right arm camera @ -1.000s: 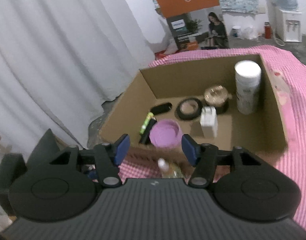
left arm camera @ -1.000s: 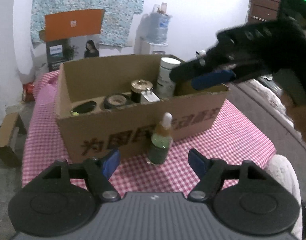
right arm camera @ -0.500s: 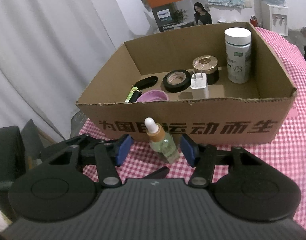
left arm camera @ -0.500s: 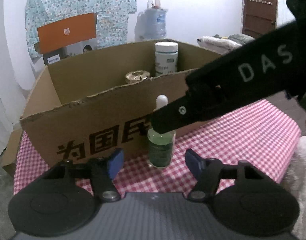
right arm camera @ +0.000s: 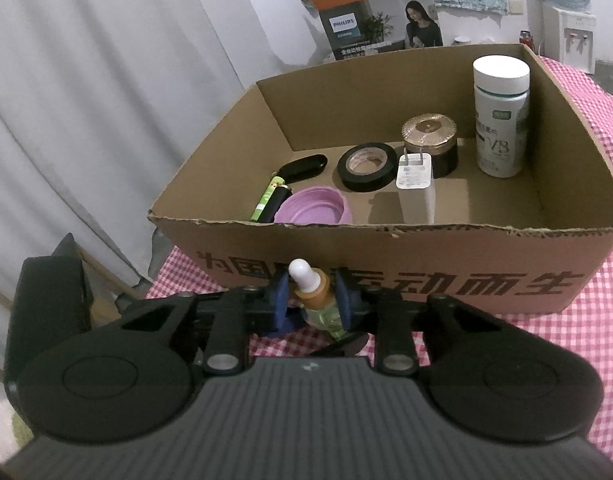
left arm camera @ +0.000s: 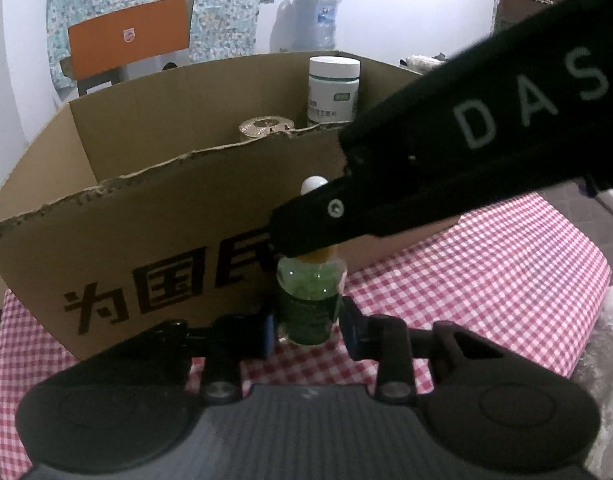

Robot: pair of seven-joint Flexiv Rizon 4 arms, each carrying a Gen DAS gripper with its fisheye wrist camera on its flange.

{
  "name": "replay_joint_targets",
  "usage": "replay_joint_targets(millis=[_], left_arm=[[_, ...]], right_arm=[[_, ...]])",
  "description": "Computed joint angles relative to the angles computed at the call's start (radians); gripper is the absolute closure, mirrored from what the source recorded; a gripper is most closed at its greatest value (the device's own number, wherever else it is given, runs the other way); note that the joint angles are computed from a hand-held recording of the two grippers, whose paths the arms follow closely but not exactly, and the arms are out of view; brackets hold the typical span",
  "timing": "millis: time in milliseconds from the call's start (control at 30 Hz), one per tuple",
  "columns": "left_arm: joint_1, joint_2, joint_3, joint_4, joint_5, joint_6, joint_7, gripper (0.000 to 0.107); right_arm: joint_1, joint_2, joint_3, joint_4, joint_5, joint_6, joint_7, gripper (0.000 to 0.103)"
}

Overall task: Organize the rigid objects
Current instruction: 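Grasp the green dropper bottle by its body with the right tool, then lift the dropper bottle and carry it over the box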

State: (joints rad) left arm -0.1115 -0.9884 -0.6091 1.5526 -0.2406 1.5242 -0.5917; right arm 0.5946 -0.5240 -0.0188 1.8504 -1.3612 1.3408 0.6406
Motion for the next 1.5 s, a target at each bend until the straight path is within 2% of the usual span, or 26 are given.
replay_joint_targets(millis=[400,667,900,1067,1500], left_arm=[[0.012,0.040,-0.013,0.059,-0.006,-0.019,0.021,0.073],[0.032,0.054,-0.036,0.110,0.012,0.011,0.034,0.073],[0.023,0.045,-0.031,0.105,0.040,0.020,0.029,0.073],[0.019,0.024,-0.036,0.086,0.048,0.023,0.041,0.073],[0.102,-0.019,-0.129,0.115,0.085,0.052,0.076,0.073]], right_arm=[[-0.032,0.058,0.039,0.073,-0.071,-0.015,0.097,0.081],[-0.044,0.084,0.070,0.105,-0.065,-0.034,0.093,0.081],[-0.048,0.081,0.075,0.105,-0.040,-0.030,0.062,0.081],[-0.055,0.081,0.061,0.107,-0.079,0.003,0.113,0.081],[-0.073,0.079,0.073,0.106,-0.099,0.006,0.134,0.081]])
